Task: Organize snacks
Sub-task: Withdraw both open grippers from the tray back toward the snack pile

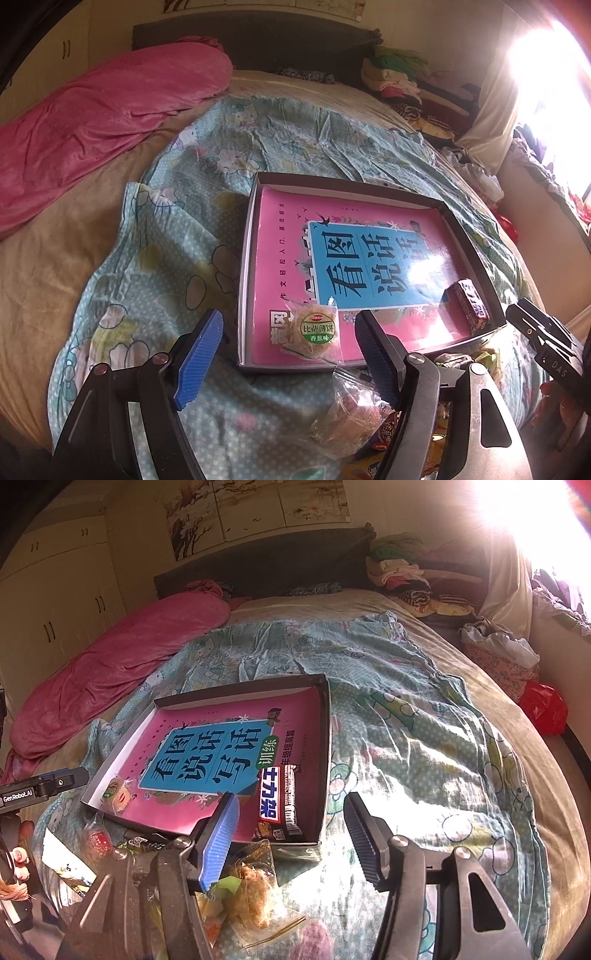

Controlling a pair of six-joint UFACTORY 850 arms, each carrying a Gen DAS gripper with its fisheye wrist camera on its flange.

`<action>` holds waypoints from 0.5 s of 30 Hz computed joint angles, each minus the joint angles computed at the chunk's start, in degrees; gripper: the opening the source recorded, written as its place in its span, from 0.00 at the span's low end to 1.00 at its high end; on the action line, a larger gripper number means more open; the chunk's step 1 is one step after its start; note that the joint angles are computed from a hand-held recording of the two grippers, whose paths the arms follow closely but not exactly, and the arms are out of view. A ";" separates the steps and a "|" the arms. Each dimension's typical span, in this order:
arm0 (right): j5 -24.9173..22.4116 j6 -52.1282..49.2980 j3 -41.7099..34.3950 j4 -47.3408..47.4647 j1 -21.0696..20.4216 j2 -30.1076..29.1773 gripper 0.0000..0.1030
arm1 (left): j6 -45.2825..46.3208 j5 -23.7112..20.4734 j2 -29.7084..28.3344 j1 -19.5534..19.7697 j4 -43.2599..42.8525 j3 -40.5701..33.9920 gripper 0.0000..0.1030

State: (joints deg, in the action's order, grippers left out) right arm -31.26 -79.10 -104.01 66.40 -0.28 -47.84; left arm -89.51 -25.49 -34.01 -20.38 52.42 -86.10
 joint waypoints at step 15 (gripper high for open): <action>-2.14 -11.65 3.46 11.85 -0.80 2.61 0.61 | -6.01 -0.24 3.00 -0.22 5.60 3.11 0.74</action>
State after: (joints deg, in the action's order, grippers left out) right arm -33.40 -90.75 -100.55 78.25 -1.08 -45.22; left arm -95.51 -25.73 -31.01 -20.60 58.02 -83.00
